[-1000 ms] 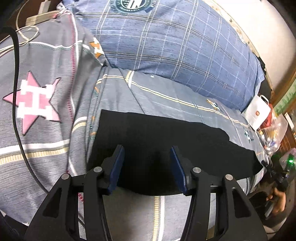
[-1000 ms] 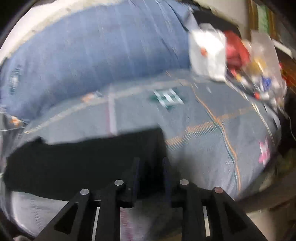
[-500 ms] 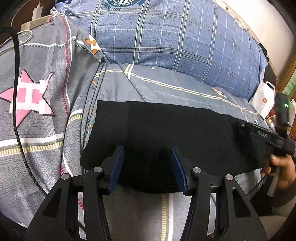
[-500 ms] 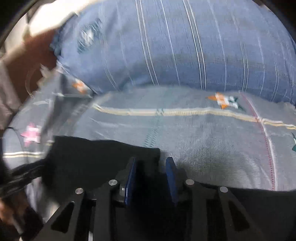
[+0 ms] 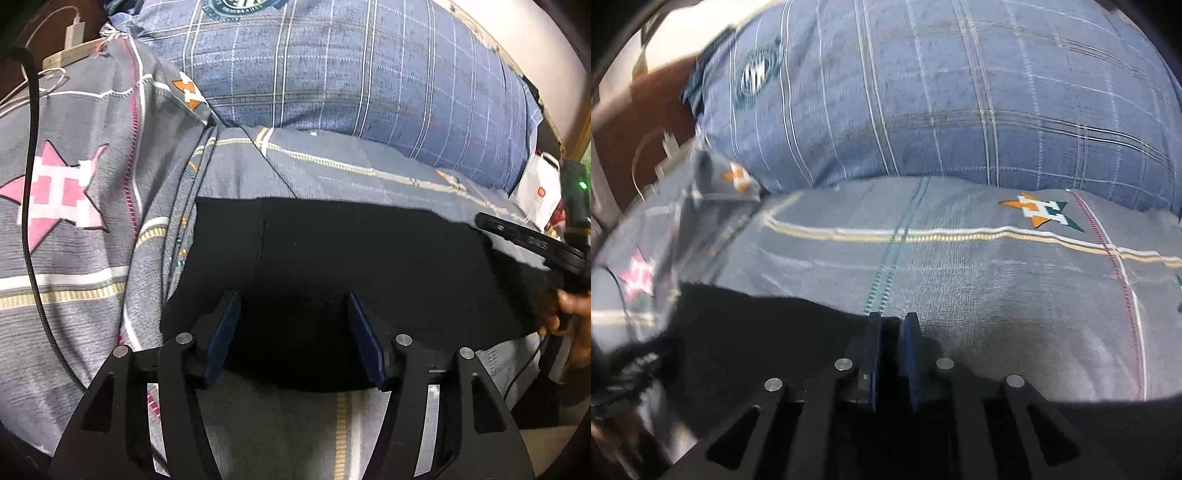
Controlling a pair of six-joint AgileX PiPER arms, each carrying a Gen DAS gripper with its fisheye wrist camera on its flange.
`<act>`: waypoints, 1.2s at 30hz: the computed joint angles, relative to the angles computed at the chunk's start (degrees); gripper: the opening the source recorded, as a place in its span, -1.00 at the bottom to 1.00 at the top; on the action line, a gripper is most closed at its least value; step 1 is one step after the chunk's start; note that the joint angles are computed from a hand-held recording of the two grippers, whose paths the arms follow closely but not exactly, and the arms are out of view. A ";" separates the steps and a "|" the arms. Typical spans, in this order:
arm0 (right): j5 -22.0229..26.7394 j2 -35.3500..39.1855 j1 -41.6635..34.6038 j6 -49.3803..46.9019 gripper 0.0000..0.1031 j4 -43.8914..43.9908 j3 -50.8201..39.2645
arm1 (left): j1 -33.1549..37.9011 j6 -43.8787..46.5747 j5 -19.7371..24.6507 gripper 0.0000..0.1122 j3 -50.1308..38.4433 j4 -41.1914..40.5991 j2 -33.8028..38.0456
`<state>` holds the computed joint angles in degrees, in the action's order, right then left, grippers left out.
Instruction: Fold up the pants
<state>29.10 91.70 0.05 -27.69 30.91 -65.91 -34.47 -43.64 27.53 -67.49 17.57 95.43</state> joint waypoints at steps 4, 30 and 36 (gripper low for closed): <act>0.57 -6.65 1.20 -6.19 -0.64 5.00 3.93 | -1.41 -2.77 3.03 0.07 -1.79 2.92 -0.37; -1.35 9.09 14.75 6.48 -0.32 -5.85 -7.09 | -1.27 -7.19 4.04 0.09 -5.99 6.24 5.58; 1.07 5.45 13.67 3.74 -0.31 -3.72 -5.80 | -1.21 -6.26 4.87 0.09 -6.18 4.94 4.57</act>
